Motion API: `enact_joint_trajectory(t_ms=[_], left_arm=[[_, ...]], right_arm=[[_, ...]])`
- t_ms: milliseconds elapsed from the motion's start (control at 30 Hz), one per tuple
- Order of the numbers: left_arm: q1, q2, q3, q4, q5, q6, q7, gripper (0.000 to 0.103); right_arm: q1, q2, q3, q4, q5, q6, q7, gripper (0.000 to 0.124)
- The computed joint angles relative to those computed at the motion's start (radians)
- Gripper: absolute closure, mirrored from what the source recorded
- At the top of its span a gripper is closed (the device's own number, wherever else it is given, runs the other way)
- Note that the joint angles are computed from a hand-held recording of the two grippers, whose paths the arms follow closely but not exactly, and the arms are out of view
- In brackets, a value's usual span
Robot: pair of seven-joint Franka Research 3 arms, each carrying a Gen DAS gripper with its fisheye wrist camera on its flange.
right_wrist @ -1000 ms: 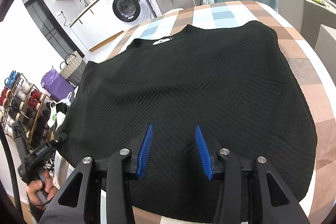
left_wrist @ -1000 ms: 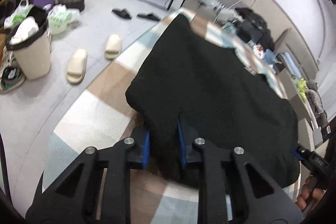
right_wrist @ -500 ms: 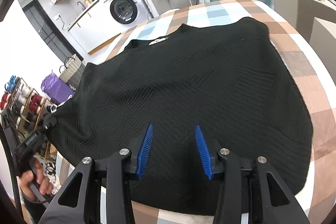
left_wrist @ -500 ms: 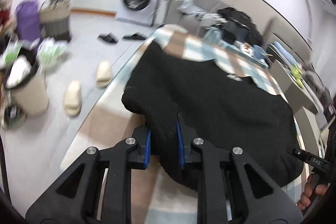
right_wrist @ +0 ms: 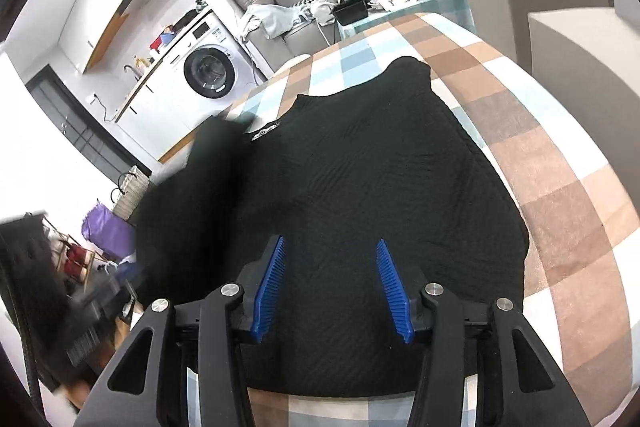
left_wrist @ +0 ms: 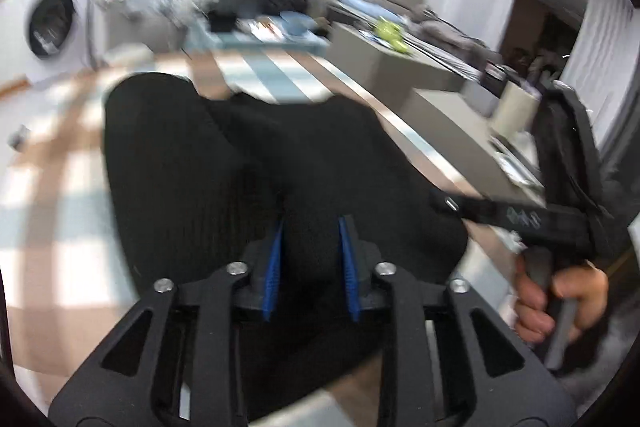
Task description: Fold small clothes
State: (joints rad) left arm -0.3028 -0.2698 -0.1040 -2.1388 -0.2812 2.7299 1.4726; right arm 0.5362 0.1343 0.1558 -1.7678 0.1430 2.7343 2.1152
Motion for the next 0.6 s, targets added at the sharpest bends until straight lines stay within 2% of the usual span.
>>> enact_joint_trajectory(t_ms=[33,100,200,300,400,467,500,533,600], left_arm=[[-0.014,-0.006,0.011,-0.012,-0.038,-0.003,0.008,0.066],[-0.01,-0.033,0.012,-0.04,-0.051,-0.006,-0.009,0.048],[0.014,-0.108,0.018,-0.118,-0.031,0.038,-0.061,0.041],[0.08,-0.164,0.0,-0.182,0.057,0.054,-0.179,0.038],[0.126,-0.212,0.012,-0.229,0.125,0.014,-0.283,0.038],[0.131,-0.234,0.035,-0.262,0.138,0.026,-0.32,0.038],[0.132,-0.237,0.042,-0.27,0.145,0.03,-0.334,0.038],[0.132,-0.243,0.051,-0.279,0.152,0.033,-0.341,0.038],[0.127,-0.244,0.062,-0.284,0.165,0.043,-0.35,0.038]], right_arm=[[-0.005,0.005,0.008,0.005,0.03,0.0,-0.022,0.076],[-0.013,0.018,0.021,0.019,0.088,-0.003,-0.069,0.075],[-0.022,0.053,0.047,0.062,0.194,-0.017,-0.161,0.075],[-0.023,0.101,0.06,0.122,0.262,-0.051,-0.229,0.075],[-0.046,0.154,0.094,0.179,0.405,-0.08,-0.324,0.075],[-0.016,0.182,0.066,0.209,0.367,-0.101,-0.278,0.076],[0.0,0.195,0.049,0.226,0.335,-0.122,-0.241,0.079],[0.007,0.205,0.047,0.232,0.324,-0.12,-0.234,0.099],[0.027,0.188,0.037,0.21,0.283,-0.084,-0.23,0.112]])
